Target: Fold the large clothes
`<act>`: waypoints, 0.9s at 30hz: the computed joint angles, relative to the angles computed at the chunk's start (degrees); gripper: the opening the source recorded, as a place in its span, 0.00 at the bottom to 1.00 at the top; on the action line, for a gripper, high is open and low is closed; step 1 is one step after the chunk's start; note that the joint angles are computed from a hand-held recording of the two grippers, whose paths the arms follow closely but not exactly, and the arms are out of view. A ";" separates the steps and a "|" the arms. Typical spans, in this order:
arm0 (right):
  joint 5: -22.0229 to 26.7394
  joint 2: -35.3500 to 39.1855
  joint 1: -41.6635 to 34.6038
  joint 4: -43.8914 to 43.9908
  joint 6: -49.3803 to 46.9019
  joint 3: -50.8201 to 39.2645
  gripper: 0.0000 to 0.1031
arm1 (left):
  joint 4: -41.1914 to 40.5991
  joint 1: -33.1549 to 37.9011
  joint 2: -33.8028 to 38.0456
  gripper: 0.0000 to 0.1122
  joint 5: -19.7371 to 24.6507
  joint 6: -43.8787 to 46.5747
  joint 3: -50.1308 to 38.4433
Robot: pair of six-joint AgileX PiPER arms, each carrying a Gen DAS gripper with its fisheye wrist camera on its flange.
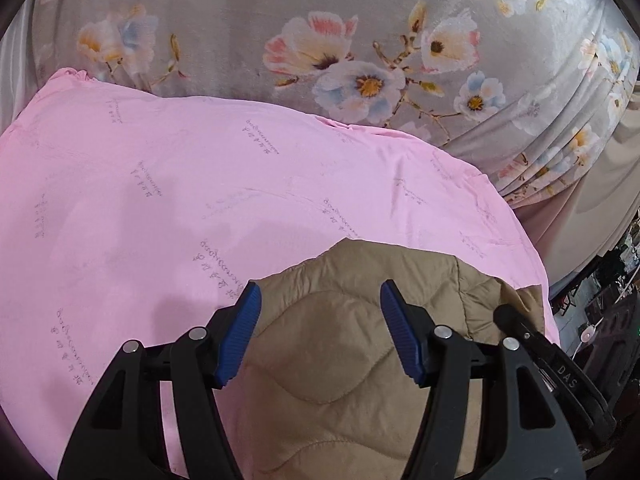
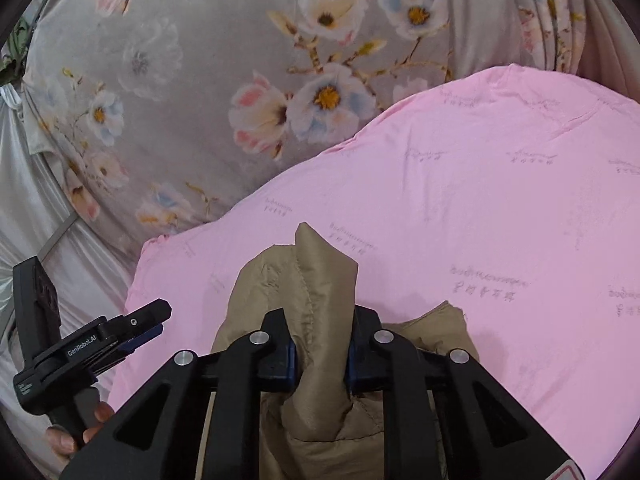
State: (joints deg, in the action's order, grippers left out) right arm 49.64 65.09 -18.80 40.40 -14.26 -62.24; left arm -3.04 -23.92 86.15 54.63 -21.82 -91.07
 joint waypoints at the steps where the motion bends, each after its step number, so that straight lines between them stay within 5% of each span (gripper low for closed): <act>1: -0.19 0.58 -0.72 -0.13 -0.64 1.00 0.15 | 0.72 -1.16 1.10 0.53 -0.20 -0.79 -0.71; 10: 0.11 8.53 -8.46 9.20 -11.44 8.23 0.16 | 9.84 -8.71 12.21 0.51 -2.15 -7.97 -1.58; 27: -1.74 14.64 -9.65 19.83 -22.56 14.09 0.19 | 24.85 -13.27 14.30 0.53 -10.78 -20.21 6.72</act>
